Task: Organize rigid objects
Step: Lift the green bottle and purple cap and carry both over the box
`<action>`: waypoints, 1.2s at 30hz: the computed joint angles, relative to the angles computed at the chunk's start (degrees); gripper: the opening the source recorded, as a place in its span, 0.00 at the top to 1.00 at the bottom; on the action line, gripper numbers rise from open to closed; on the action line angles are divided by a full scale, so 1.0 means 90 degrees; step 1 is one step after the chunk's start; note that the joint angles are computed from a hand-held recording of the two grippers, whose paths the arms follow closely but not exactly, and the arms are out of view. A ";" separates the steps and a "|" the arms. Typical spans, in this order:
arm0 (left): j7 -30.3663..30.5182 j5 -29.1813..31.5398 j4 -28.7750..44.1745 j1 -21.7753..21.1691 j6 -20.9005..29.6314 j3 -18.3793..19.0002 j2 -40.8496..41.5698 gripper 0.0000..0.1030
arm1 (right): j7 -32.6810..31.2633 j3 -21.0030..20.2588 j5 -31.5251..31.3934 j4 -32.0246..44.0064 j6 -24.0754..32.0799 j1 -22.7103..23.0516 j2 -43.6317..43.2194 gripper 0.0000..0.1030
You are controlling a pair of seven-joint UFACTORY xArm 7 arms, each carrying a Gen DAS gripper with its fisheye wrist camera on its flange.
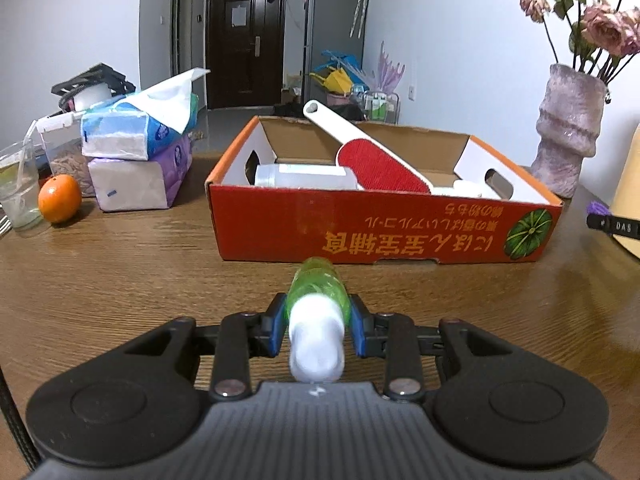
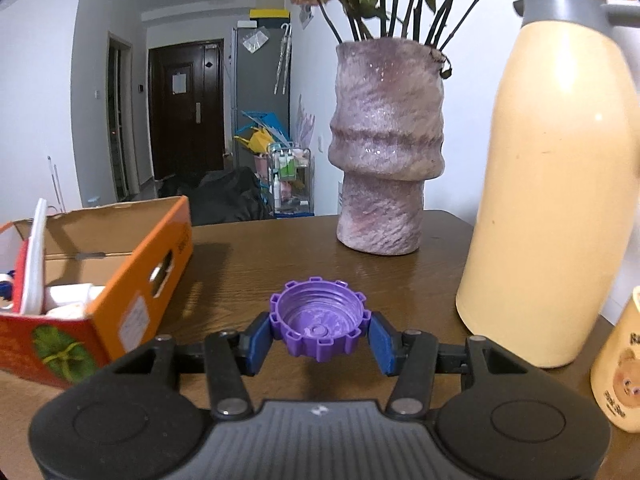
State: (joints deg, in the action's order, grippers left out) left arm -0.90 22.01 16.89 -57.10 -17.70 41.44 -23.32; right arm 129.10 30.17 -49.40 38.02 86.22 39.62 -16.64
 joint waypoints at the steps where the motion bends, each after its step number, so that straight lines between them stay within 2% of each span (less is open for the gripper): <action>1: 0.0004 -0.0007 -0.0050 0.0084 -0.0008 -0.0073 -0.0073 0.69 | 0.0055 0.0069 0.0014 0.0076 0.0084 0.0024 0.0062 0.50; 4: 0.0023 -0.0090 -0.0219 0.0455 -0.0074 -0.0433 -0.0261 0.69 | 0.0222 0.0202 0.0018 0.0273 0.0315 0.0152 0.0246 0.50; 8: -0.0011 -0.0125 -0.0478 0.1193 -0.0294 -0.1141 -0.0441 0.69 | 0.0407 0.0259 0.0003 0.0527 0.0568 0.0393 0.0503 0.50; 12: -0.0087 0.0014 -0.0683 0.1447 -0.0238 -0.1282 -0.0812 0.69 | 0.0564 0.0253 -0.0045 0.0765 0.0791 0.0652 0.0752 0.50; 16: 0.0027 -0.0084 -0.0870 0.1550 -0.0095 -0.1358 -0.1208 0.69 | 0.0696 0.0240 -0.0120 0.1026 0.1024 0.0932 0.1014 0.50; 24: 0.0383 -0.0723 -0.1113 0.1639 0.0048 -0.1628 -0.1809 0.69 | 0.0804 0.0099 -0.0477 0.1643 0.1473 0.1496 0.1620 0.50; 36: 0.0609 -0.1433 -0.1251 0.1691 0.0078 -0.2117 -0.2241 0.69 | 0.0669 -0.0271 -0.1143 0.2414 0.1634 0.2138 0.2327 0.50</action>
State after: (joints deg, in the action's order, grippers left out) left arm 4.57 9.12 5.63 -41.88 -17.01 22.39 -43.49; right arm 135.12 27.73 -59.69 59.75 100.93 58.86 4.31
